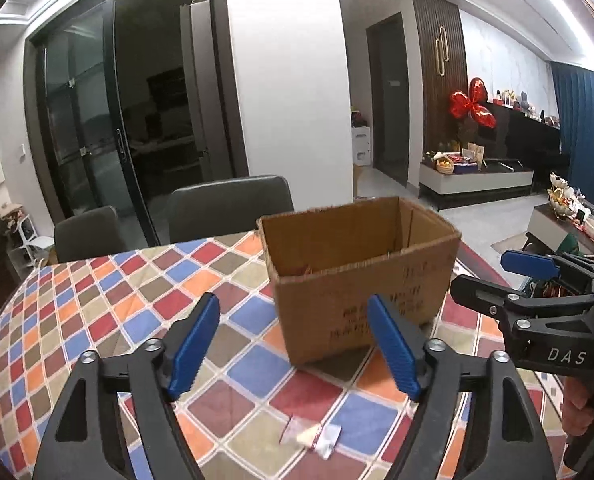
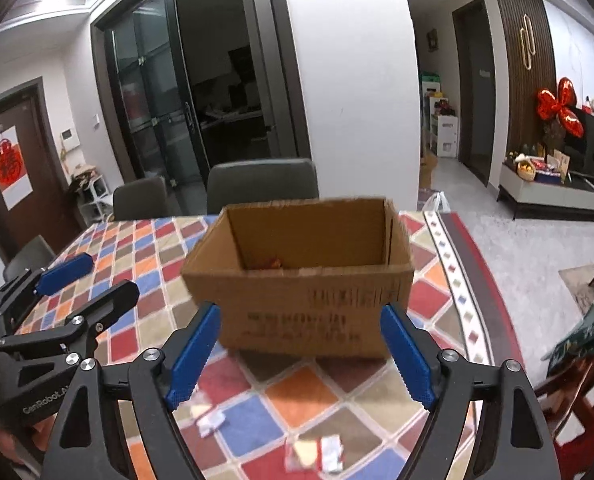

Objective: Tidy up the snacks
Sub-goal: 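Move both grippers back toward the last snacks on the table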

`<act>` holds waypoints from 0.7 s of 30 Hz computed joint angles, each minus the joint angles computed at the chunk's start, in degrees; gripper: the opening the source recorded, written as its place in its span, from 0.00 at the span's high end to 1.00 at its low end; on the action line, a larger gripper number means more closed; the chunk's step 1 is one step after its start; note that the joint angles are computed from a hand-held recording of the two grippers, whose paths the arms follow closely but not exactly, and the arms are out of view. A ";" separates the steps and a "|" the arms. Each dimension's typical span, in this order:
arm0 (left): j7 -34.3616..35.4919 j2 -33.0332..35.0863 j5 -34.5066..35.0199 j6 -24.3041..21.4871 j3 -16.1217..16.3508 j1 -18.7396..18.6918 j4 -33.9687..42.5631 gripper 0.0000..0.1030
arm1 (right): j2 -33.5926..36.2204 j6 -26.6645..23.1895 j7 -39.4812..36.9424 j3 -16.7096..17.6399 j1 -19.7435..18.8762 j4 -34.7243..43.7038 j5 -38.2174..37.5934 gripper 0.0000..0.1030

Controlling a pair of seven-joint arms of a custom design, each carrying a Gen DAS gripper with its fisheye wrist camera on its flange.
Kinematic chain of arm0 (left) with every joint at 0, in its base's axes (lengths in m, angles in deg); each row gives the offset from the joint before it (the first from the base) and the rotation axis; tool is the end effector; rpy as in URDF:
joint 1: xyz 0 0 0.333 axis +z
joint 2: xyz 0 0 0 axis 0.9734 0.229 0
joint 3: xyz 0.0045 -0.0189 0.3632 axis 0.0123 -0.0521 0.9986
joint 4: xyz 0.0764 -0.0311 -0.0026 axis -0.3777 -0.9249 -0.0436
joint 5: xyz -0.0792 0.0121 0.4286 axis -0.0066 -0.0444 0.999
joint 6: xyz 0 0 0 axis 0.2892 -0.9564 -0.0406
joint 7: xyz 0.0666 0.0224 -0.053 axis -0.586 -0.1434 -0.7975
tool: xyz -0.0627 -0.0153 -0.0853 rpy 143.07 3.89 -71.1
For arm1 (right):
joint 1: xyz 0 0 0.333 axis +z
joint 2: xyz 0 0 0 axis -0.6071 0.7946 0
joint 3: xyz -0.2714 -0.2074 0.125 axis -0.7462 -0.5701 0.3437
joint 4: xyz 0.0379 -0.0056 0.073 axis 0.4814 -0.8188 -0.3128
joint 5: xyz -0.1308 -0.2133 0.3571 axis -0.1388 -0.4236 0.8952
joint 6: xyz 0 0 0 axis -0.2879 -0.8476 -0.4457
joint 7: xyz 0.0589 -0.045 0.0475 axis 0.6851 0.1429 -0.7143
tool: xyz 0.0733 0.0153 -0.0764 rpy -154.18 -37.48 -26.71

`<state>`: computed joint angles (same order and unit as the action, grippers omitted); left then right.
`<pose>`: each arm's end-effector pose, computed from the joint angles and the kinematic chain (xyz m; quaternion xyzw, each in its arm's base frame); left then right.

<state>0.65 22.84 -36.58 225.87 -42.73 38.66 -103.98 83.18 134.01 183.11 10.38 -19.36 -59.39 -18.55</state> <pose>0.6634 -0.3603 0.4464 -0.4274 0.7553 -0.4033 0.2902 0.6677 0.1780 0.4741 -0.5537 0.6917 -0.3010 0.3526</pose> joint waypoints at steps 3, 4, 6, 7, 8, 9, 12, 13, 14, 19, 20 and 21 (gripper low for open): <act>0.77 -1.19 -0.64 1.81 0.69 -0.73 -3.58 0.16 | -0.69 -0.67 2.92 -0.18 0.87 -1.61 -2.06 0.16; 1.44 -1.44 -1.22 2.27 2.10 -2.09 -4.71 0.16 | -0.91 -1.17 3.66 0.04 1.04 -2.17 -2.89 0.15; 3.02 -1.99 -2.54 3.08 3.13 -3.22 -6.67 0.16 | -1.23 -2.75 5.73 0.49 1.42 -2.90 -5.52 0.13; 3.71 -2.28 -3.14 3.24 2.69 -2.93 -7.56 0.15 | -1.47 -3.10 6.60 0.94 1.30 -3.46 -6.52 0.13; 4.36 -2.61 -3.55 3.34 1.59 -2.07 -8.22 0.14 | -1.55 -3.34 6.63 1.59 0.95 -3.98 -6.61 0.13; 4.93 -2.92 -3.85 3.39 -0.01 -0.67 -9.14 0.14 | -1.52 -3.53 6.41 2.25 0.61 -4.46 -6.13 0.12; 6.53 -3.21 -4.13 1.71 -4.47 3.33 -10.13 0.14 | -1.47 -3.94 5.34 3.38 0.08 -5.54 -5.06 0.12; 6.70 -3.29 -3.76 1.05 -6.07 4.81 -10.44 0.14 | -1.41 -4.20 4.62 3.70 -0.03 -5.96 -4.39 0.12; 6.68 -3.29 -3.42 0.80 -7.05 5.75 -10.85 0.14 | -1.24 -4.28 3.71 4.02 -0.15 -6.38 -3.43 0.12; 6.02 -2.30 -1.12 -1.77 -9.64 8.51 -11.30 0.14 | 0.17 -3.15 -0.65 4.45 -0.14 -7.87 3.19 0.12; 5.63 -1.93 -0.60 -2.71 -9.47 8.45 -10.99 0.14 | 0.44 -3.22 -1.51 4.26 0.10 -8.01 4.31 0.12; 5.21 -1.46 0.11 -3.47 -9.29 8.42 -10.59 0.14 | 0.83 -3.38 -2.87 4.27 0.24 -8.10 5.84 0.12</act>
<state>5.86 21.38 -36.47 222.40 -52.02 47.08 -114.58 84.01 130.63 180.24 14.65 -19.12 -67.50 -12.72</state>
